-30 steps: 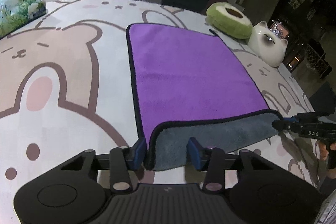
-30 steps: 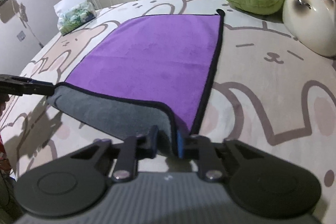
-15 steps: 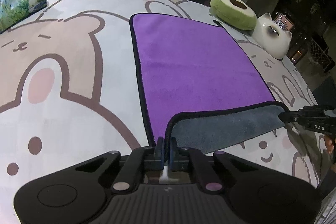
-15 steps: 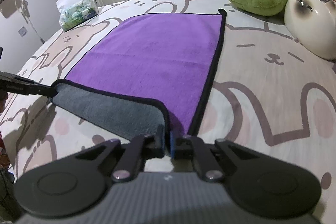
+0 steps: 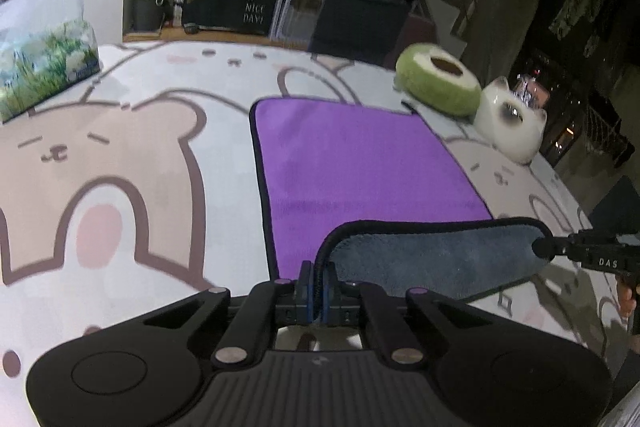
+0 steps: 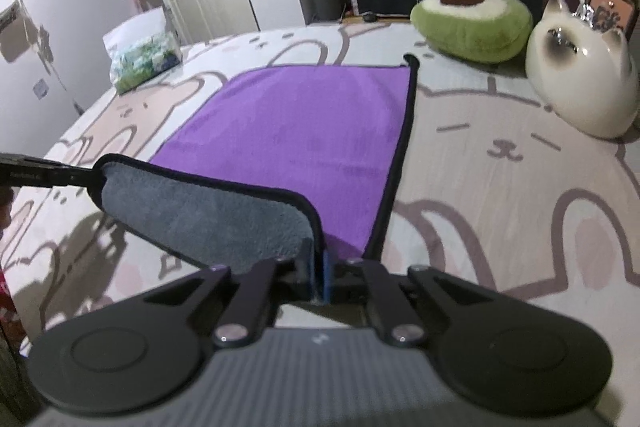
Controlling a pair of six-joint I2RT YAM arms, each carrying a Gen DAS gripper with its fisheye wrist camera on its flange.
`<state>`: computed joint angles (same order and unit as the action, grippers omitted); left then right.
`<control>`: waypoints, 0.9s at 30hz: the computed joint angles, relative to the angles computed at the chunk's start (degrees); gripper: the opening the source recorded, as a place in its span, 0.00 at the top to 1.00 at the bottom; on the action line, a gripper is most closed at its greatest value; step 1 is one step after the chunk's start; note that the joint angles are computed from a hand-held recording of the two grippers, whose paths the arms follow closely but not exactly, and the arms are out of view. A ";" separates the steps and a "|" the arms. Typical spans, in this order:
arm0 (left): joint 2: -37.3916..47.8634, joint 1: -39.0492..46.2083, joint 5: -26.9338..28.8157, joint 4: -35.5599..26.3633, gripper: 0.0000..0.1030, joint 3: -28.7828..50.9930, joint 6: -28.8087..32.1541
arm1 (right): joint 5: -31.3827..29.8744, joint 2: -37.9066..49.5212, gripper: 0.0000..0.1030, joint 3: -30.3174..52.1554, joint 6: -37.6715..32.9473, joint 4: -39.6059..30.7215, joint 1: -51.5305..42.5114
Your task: Fold towel
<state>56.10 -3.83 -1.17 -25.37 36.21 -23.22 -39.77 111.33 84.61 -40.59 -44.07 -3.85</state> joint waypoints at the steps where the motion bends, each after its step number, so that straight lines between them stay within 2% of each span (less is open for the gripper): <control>1: 0.11 0.11 -0.09 0.12 0.96 0.39 0.06 | -0.13 0.00 0.96 0.35 0.29 0.00 0.05; 13: 3.80 3.36 0.34 2.76 0.96 5.96 1.85 | -2.82 1.80 0.96 8.62 7.72 -1.25 1.58; 27: 17.10 9.05 3.58 7.51 0.96 16.04 7.27 | -0.46 11.62 0.96 26.46 16.27 -0.28 6.08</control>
